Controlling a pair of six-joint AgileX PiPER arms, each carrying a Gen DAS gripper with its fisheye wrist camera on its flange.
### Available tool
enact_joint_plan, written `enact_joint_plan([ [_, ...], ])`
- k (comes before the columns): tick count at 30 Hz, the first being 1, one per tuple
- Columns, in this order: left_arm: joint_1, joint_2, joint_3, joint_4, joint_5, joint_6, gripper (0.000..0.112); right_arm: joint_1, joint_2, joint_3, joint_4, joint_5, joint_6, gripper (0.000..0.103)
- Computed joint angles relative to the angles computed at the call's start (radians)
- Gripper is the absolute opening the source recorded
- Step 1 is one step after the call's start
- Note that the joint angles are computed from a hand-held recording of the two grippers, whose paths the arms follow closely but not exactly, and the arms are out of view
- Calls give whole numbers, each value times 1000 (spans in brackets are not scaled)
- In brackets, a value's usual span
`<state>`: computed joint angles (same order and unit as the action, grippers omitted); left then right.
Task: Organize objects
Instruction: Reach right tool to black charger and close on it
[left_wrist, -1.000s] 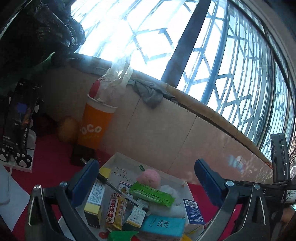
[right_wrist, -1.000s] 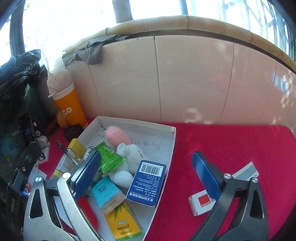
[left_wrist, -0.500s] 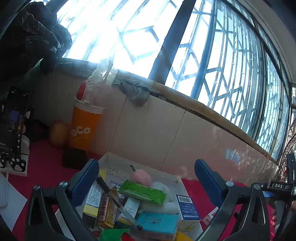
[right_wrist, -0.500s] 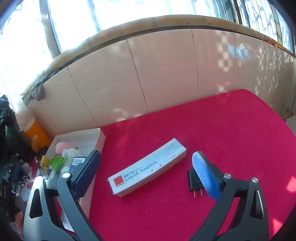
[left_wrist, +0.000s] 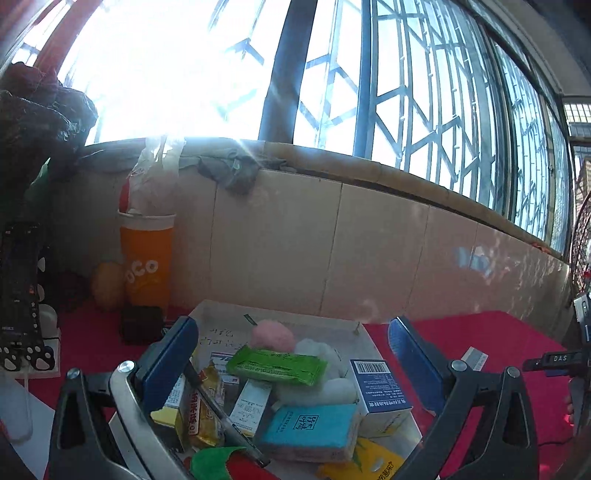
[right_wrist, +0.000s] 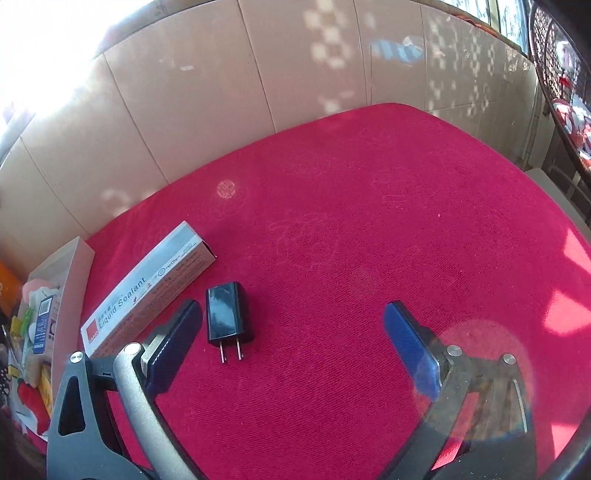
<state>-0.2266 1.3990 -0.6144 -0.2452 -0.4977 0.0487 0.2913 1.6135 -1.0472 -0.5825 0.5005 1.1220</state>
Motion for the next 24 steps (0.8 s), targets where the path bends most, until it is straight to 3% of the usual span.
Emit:
enact_joint_plan([
  [12,11,9,-12,18,29,-30,103,9,93,-10,62,-97,-155,100],
  [18,8,2,-4,58,19,-60,103,31,111,-20,13,-109,-145,100],
  [24,6,10,-26,117,69,-102,103,48,127,-42,12,-83,-169,100],
])
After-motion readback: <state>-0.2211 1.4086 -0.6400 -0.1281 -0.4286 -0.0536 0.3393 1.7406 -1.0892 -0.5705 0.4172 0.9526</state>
